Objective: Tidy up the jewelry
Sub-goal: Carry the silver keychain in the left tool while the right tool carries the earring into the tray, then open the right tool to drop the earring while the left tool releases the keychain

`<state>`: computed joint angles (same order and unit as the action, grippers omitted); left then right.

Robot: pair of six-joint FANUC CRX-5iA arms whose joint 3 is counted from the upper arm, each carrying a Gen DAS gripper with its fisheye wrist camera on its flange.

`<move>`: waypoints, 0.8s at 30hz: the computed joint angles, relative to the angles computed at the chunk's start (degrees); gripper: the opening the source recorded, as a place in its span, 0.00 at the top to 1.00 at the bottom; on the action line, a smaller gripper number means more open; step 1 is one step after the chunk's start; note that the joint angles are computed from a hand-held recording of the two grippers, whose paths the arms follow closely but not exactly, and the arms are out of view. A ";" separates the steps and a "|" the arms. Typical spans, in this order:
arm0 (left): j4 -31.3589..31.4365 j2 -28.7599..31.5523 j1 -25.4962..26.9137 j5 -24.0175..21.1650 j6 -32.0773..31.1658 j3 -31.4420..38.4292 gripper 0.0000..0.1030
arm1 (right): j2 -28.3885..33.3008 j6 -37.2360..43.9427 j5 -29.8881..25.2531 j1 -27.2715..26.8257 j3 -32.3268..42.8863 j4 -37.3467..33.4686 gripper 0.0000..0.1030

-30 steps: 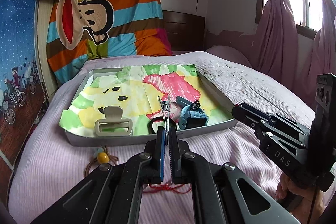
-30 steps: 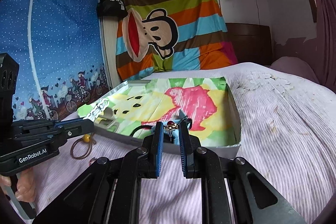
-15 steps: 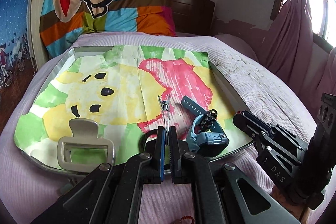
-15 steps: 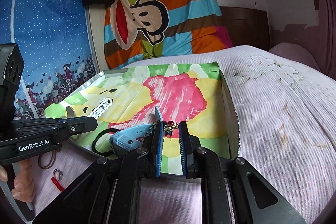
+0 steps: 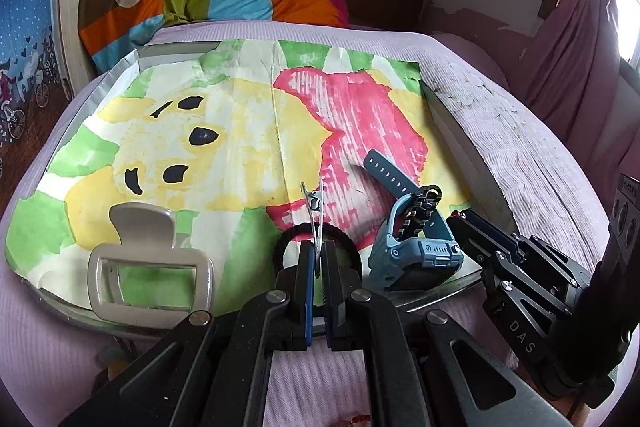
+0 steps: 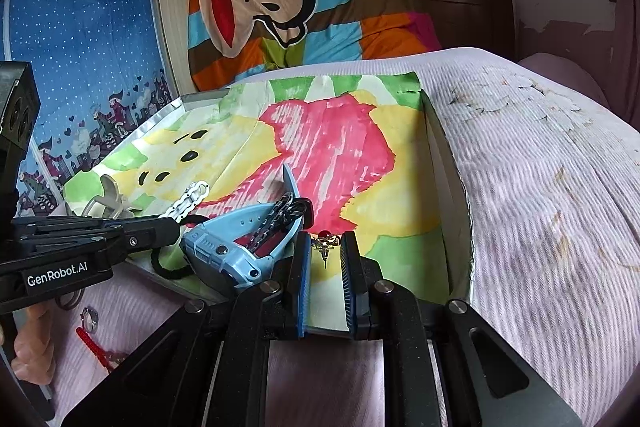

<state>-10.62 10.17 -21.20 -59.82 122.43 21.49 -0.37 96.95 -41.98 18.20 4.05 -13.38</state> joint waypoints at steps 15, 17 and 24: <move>0.24 0.63 -0.35 -0.74 -0.77 0.82 0.96 | 0.42 1.31 -1.92 -0.73 1.07 -1.52 0.87; -0.12 -0.37 -0.42 0.73 -0.50 -0.53 0.96 | 0.28 1.79 -1.76 -1.00 1.00 -2.31 0.87; -1.97 -5.46 -0.66 6.55 2.94 -6.86 0.86 | -2.73 4.77 2.64 -2.70 -1.88 -6.88 0.64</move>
<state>-12.59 4.71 -21.86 -53.27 125.37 14.63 -3.09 101.72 -39.35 15.50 2.17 -20.27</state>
